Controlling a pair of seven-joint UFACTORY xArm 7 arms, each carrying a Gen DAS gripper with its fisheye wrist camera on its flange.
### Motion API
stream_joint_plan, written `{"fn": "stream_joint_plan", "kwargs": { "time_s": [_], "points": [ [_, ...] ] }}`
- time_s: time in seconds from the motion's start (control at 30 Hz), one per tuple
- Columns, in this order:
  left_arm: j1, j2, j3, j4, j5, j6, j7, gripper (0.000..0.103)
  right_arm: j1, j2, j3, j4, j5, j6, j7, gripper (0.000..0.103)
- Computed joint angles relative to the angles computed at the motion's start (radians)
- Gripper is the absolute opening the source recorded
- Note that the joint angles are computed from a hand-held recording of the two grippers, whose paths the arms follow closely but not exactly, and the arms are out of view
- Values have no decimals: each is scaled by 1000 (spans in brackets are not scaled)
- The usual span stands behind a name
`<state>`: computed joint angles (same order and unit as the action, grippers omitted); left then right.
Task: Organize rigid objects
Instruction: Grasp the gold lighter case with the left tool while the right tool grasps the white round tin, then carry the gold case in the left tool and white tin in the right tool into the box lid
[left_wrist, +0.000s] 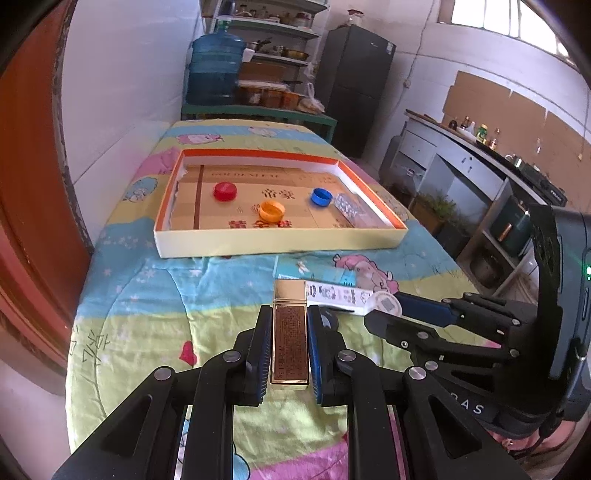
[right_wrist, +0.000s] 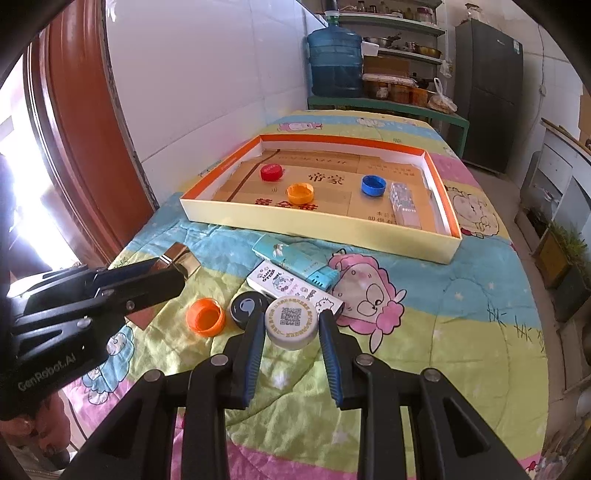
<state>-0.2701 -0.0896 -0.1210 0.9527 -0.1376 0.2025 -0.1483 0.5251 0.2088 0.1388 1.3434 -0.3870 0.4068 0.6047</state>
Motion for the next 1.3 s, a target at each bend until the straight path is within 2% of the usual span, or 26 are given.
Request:
{"fn": "stream_joint_plan", "kwargs": {
  "time_s": [0.53, 0.67, 1.1, 1.3],
  "points": [
    [36, 58, -2, 130, 147, 0, -132, 18, 13, 49, -27, 124, -31, -14, -25, 30],
    [36, 76, 3, 160, 109, -2, -121, 18, 16, 63, -41, 155, -41, -13, -18, 30],
    [56, 135, 27, 255, 193, 6, -206, 18, 12, 110, -75, 252, -69, 16, -13, 30],
    [73, 182, 38, 329, 182, 38, -195, 18, -12, 130, -75, 288, -38, 22, -47, 30]
  ]
}}
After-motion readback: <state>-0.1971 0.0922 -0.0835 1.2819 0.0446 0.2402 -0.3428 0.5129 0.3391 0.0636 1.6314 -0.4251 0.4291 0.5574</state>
